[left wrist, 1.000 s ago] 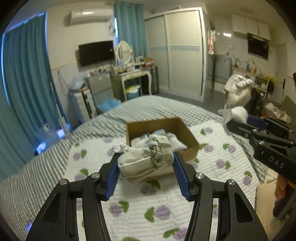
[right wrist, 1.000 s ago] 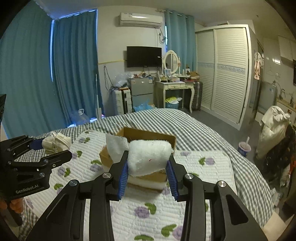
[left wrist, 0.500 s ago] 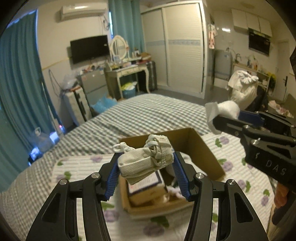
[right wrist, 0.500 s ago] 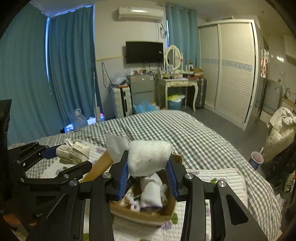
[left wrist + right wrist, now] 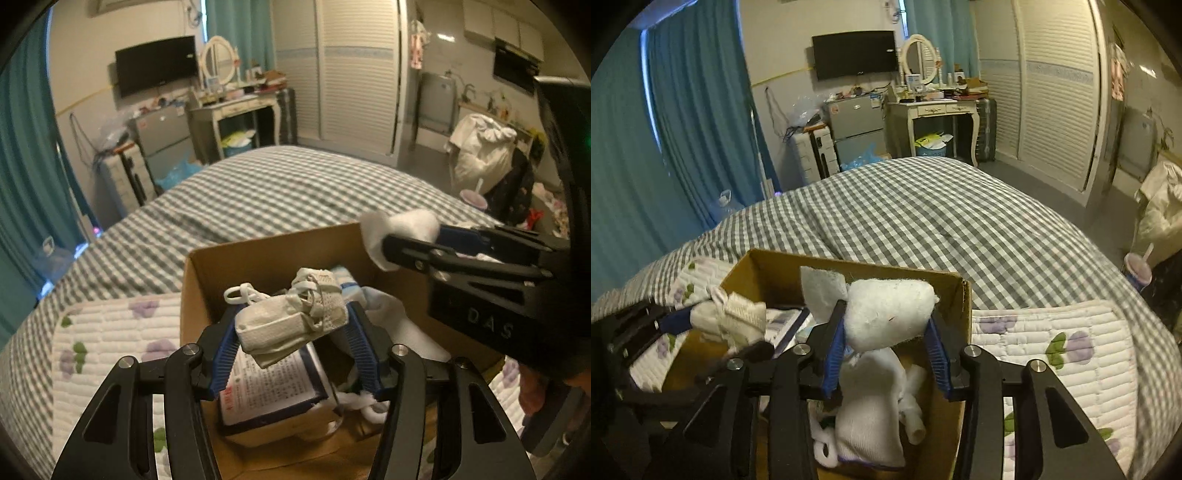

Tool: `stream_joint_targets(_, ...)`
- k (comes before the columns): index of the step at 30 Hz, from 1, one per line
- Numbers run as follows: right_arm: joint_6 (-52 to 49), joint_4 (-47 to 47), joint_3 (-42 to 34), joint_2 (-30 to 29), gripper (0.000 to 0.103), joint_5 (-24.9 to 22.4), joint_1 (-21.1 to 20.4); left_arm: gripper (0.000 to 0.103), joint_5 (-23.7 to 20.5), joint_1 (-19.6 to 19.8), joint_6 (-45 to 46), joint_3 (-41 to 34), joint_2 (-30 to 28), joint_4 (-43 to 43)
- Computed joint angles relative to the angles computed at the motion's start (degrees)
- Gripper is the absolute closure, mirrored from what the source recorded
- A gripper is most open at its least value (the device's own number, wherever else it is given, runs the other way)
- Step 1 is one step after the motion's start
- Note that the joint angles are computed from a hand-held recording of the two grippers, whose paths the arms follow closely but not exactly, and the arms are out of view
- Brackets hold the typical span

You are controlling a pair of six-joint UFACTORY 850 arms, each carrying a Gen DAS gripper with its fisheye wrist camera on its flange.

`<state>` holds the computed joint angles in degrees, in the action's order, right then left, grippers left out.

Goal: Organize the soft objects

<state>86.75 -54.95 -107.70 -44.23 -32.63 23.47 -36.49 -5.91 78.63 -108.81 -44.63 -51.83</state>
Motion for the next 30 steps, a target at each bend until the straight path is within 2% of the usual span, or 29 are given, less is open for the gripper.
stream_joint_targets(1,1.8,-0.9,0.3,0.2,0.053,0.4,0.0,0.046,-0.8,0.2,1.7,0.7,0.4,-1.5)
stream_joint_targets(2,4.0,-2.2,0.8,0.6,0.044,0.2,0.1,0.041,-1.5,0.4,2.6,0.6,0.5,-2.3)
stream_joint_targets(3,4.9,-3.2,1.2,0.9,0.04,-0.1,0.3,0.036,-1.3,0.5,3.5,1.2,0.9,-3.2)
stream_joint_targets(4,5.6,-4.1,1.3,1.3,0.038,-1.1,0.6,0.025,0.4,0.5,3.6,1.9,1.6,-3.4)
stream_joint_targets(7,8.3,-6.0,3.5,3.9,0.037,-2.2,1.4,0.024,3.1,0.6,3.4,4.0,3.9,-4.5)
stream_joint_targets(10,10.3,-8.1,5.8,7.4,0.037,-4.9,2.9,0.024,1.8,1.5,0.5,4.6,6.5,-3.7)
stream_joint_targets(15,11.3,-11.5,8.3,14.2,0.036,-11.4,6.8,0.024,2.2,3.9,9.8,12.2,16.7,-13.8)
stream_joint_targets(21,14.5,-17.8,11.8,22.8,0.026,-21.8,14.5,0.024,-1.3,8.6,20.1,21.5,29.0,-25.9)
stream_joint_targets(24,15.5,-21.0,13.2,25.8,0.016,-27.7,19.2,0.023,-4.5,11.8,24.3,25.8,34.0,-31.2)
stream_joint_targets(28,18.5,-25.3,17.2,29.4,0.002,-31.0,24.7,0.01,-8.3,16.1,31.7,32.9,39.6,-39.6)
stream_joint_targets(30,21.0,-26.9,19.2,30.3,0.0,-32.4,26.7,0.01,-10.5,18.1,34.2,35.3,40.8,-42.0)
